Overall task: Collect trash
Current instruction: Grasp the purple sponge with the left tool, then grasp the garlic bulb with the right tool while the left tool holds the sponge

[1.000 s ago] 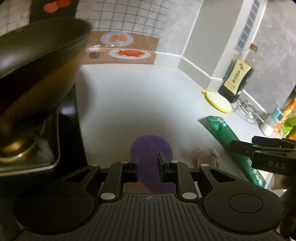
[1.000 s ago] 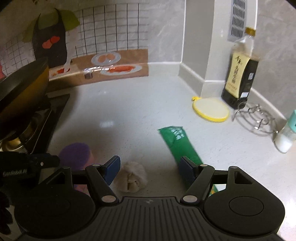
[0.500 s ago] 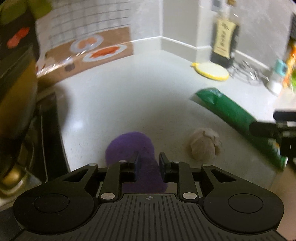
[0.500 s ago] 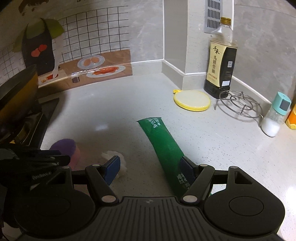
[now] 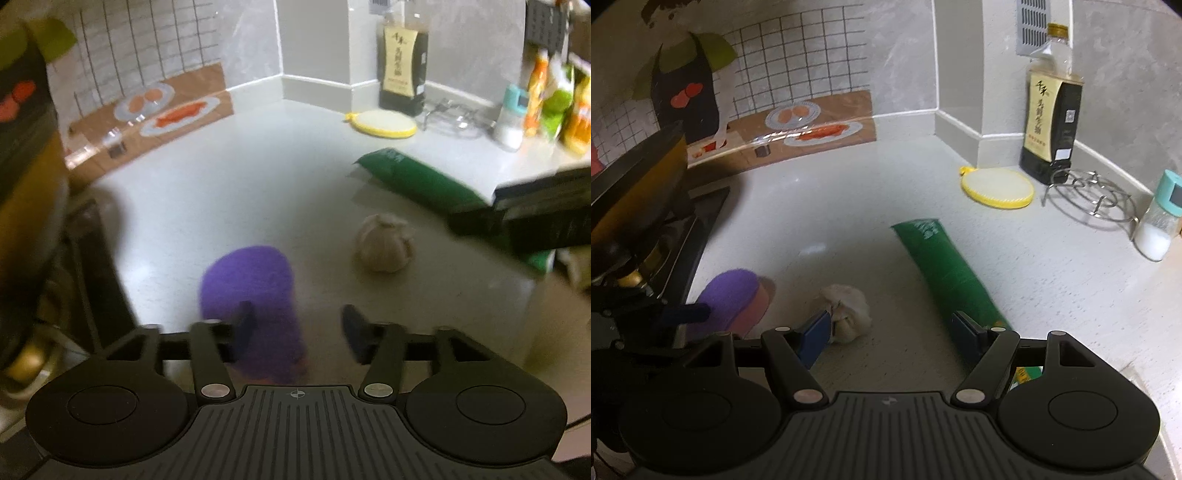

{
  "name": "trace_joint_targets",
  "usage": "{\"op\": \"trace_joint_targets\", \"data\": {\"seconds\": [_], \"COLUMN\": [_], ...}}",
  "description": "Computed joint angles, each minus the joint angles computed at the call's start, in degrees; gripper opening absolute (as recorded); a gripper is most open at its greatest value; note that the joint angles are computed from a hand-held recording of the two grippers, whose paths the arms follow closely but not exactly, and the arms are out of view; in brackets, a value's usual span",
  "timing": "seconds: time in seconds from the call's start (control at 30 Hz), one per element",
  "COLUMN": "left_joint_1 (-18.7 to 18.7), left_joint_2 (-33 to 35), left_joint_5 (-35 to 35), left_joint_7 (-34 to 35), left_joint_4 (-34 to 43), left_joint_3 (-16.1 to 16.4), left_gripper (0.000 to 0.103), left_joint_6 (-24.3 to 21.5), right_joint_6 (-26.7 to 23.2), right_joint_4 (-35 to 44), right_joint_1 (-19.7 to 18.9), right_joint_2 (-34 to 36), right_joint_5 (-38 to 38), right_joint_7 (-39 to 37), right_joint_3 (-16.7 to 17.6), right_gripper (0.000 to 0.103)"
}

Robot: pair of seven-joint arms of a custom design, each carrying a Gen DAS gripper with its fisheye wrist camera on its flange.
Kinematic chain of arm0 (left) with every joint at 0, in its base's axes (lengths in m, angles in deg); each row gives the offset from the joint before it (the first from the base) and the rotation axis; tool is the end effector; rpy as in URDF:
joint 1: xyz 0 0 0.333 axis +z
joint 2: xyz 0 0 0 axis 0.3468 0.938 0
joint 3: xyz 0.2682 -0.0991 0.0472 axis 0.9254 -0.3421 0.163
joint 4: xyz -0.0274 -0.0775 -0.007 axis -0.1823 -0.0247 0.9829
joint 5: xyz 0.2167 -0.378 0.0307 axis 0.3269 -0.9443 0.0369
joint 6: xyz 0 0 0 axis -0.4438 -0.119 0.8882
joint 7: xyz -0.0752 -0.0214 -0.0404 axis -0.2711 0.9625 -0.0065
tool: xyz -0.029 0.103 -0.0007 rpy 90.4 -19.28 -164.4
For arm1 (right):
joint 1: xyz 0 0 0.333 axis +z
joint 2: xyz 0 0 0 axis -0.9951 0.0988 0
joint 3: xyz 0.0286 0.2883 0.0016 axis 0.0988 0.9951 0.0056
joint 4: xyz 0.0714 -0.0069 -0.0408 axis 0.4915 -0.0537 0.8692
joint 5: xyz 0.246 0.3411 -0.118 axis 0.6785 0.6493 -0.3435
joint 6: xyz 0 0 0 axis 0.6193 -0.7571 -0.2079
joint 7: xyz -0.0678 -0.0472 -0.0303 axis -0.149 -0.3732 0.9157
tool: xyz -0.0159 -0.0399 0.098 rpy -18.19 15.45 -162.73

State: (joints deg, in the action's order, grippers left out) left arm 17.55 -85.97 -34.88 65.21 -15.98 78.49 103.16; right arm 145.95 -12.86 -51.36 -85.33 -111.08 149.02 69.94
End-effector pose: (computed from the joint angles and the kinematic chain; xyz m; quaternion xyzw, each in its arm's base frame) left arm 0.5136 -0.1183 0.8795 -0.4356 0.8278 -0.3169 0.1567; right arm 0.4578 0.3449 0.8656 -0.6208 0.6821 -0.2675 0.2789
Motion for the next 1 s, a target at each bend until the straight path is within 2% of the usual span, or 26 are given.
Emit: {"op": "trace_joint_targets", "data": {"seconds": [0.03,0.13,0.2,0.23,0.37,0.6,1.0], "left_joint_1": [0.1,0.8,1.1,1.2,1.5,1.1,1.1], "left_joint_2": [0.5,0.2,-1.3,-1.1,2.7,6.7,7.8], "left_joint_5": [-1.5,-2.7,1.6,3.0,3.0,3.1,2.8], "left_joint_7": [-1.0,-5.1,-8.5,-9.8,-16.5,-16.9,-16.9], "left_joint_4": [0.7,0.4,-1.9,-1.8,3.0,7.6,8.2], "left_joint_3": [0.4,0.7,0.1,0.0,0.3,-0.4,-0.6], "left_gripper": [0.071,0.065,0.065,0.065,0.066,0.068,0.07], "left_joint_6": [-0.7,0.7,4.4,4.5,0.1,-2.7,-2.6], "right_joint_6": [-0.2,-0.9,-1.3,-1.5,-2.5,-4.4,-6.0], "right_joint_4": [-0.1,-0.2,-0.3,-0.4,-0.4,0.9,2.8], "right_joint_1": [0.0,0.1,0.2,0.2,0.0,0.4,1.4], "right_joint_2": [0.0,-0.1,-0.3,-0.4,-0.4,0.5,1.9], "right_joint_5": [0.2,0.5,0.4,0.5,1.4,2.4,2.9], "right_joint_7": [0.0,0.1,0.2,0.4,0.8,0.1,-0.6], "right_joint_3": [0.0,0.1,0.2,0.2,0.2,0.5,-0.2], "right_gripper": [0.072,0.072,0.072,0.072,0.072,0.072,0.072]}}
